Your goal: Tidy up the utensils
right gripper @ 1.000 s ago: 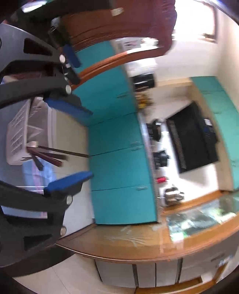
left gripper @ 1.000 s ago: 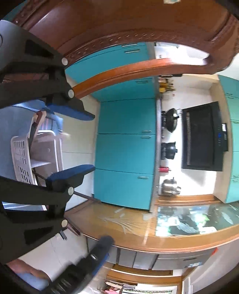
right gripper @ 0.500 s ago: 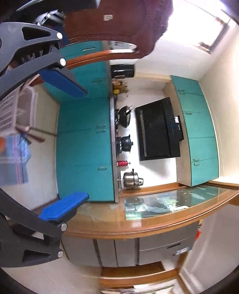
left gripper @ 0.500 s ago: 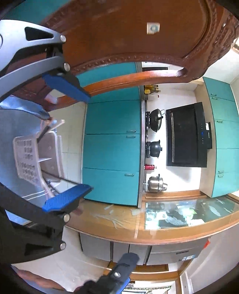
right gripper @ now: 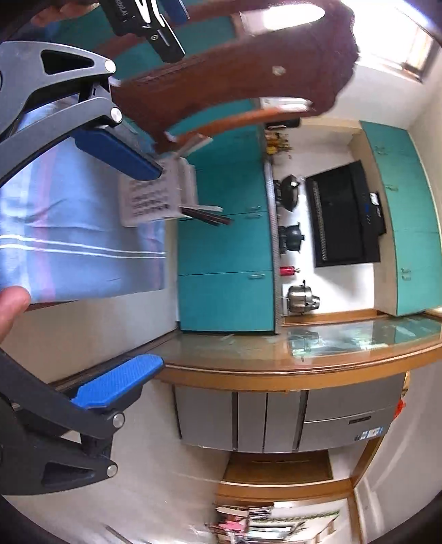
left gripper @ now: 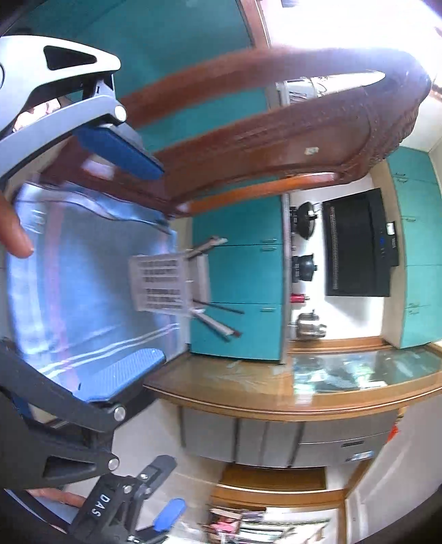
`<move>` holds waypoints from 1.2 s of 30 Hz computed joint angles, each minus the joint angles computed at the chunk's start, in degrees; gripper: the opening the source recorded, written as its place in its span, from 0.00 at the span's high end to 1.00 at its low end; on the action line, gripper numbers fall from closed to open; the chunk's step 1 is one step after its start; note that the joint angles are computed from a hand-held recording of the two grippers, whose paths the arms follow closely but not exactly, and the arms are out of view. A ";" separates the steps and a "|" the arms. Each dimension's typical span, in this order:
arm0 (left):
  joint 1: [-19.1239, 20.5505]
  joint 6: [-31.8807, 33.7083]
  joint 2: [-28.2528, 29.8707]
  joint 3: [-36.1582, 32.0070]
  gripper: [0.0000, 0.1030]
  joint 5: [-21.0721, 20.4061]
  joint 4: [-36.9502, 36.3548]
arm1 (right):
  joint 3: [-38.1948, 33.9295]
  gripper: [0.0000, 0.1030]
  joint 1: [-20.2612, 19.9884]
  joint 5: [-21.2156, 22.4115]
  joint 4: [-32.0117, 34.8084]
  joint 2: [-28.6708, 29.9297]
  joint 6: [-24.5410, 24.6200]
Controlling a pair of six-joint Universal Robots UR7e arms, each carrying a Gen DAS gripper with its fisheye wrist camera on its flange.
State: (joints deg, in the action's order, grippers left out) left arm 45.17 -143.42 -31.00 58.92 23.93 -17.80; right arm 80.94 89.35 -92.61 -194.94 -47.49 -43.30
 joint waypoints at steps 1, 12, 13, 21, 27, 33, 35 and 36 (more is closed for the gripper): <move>-0.50 -0.40 -0.36 1.16 0.04 -0.81 0.26 | 2.04 0.03 0.11 -0.37 -1.12 -0.99 -1.09; -4.21 1.53 -5.02 11.42 0.04 -5.07 -6.57 | 13.40 0.03 1.28 0.37 -6.79 -6.55 -5.38; -4.34 2.21 -5.40 12.03 0.04 -5.22 -7.71 | 13.66 0.03 1.40 0.28 -7.23 -6.57 -5.76; -4.81 2.92 -6.07 13.52 0.04 -5.97 -9.70 | 14.93 0.03 1.64 0.68 -7.69 -7.23 -5.56; -4.80 2.80 -6.15 13.75 0.03 -6.15 -9.74 | 14.92 0.03 1.88 0.81 -7.46 -7.16 -5.54; -4.65 2.01 -6.15 13.45 0.03 -5.96 -8.40 | 14.90 0.03 1.87 1.03 -7.27 -7.09 -5.33; -4.60 1.61 -6.05 13.25 0.03 -5.97 -7.86 | 14.84 0.03 1.87 0.99 -7.21 -7.05 -5.37; -4.54 1.40 -6.04 13.18 0.03 -5.90 -7.52 | 14.85 0.03 1.87 0.96 -7.21 -7.04 -5.40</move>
